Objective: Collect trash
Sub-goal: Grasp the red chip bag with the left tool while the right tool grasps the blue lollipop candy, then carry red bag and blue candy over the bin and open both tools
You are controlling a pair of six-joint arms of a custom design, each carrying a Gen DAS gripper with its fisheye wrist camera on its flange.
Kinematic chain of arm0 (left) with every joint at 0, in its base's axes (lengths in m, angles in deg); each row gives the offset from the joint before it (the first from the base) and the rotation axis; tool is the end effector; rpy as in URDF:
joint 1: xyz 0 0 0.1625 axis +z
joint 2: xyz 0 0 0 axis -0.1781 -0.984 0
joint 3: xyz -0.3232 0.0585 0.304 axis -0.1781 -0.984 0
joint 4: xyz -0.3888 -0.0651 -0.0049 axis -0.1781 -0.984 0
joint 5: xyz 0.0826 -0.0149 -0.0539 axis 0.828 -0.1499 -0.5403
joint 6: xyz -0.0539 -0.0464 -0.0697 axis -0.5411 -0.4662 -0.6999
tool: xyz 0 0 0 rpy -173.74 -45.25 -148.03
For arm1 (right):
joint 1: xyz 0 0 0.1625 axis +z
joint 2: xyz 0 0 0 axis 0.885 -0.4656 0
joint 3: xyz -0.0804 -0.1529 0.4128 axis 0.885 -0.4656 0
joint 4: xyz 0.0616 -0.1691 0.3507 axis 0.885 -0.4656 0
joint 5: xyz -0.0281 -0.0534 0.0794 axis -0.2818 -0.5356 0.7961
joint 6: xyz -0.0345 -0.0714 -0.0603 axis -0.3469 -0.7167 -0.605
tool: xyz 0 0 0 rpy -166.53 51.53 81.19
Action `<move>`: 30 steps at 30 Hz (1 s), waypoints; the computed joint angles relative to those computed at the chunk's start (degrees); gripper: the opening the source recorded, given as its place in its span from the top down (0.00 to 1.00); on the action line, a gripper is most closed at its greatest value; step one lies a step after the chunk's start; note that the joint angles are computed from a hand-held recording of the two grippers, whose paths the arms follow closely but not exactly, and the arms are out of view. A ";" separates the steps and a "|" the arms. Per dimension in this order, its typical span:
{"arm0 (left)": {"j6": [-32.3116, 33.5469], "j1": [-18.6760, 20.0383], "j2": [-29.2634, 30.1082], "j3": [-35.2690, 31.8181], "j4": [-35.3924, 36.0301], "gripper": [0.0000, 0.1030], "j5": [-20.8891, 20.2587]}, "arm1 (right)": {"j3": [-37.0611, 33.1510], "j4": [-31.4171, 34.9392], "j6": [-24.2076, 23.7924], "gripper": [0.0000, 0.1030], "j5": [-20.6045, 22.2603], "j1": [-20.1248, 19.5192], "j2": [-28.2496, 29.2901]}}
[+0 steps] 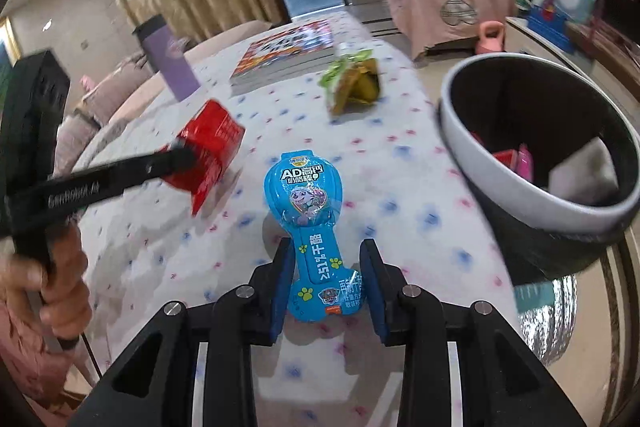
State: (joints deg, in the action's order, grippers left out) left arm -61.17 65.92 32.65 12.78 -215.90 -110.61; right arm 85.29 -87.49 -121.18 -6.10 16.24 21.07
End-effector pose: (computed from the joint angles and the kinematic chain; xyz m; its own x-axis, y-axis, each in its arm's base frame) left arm -0.3051 -0.7858 -0.0616 -0.8490 0.1901 -0.4931 0.4343 0.7825 -0.4462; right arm -0.0268 -0.7601 0.2439 -0.8224 -0.3753 0.4275 -0.5366 0.7614 -0.3638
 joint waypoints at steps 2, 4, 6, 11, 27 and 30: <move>-0.04 -0.41 0.27 0.00 0.27 0.85 -0.38 | 0.24 -0.25 0.60 0.67 0.47 -0.31 -0.37; 0.01 -0.85 0.54 -0.04 0.49 0.85 -0.80 | 0.44 -0.59 0.91 0.67 0.91 -0.61 -0.72; 0.33 -1.21 0.84 -0.29 0.72 0.85 -0.85 | 0.82 -1.09 1.24 0.67 1.39 -0.93 -1.13; 1.16 -2.18 1.90 -1.70 1.63 0.85 -1.23 | 1.61 -1.91 2.19 0.67 2.83 -1.68 -2.51; 4.10 -4.37 6.51 -10.82 6.65 0.85 -2.02 | 0.89 -3.38 2.59 0.67 5.04 -3.04 -4.83; 4.73 -4.69 7.68 -13.30 7.76 0.85 -2.16 | 0.35 -3.54 2.60 0.67 5.18 -3.23 -5.04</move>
State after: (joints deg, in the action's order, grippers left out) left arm -56.44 61.23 40.33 -0.52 -208.14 -112.77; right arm 85.64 -91.03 -118.58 -0.92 13.01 16.03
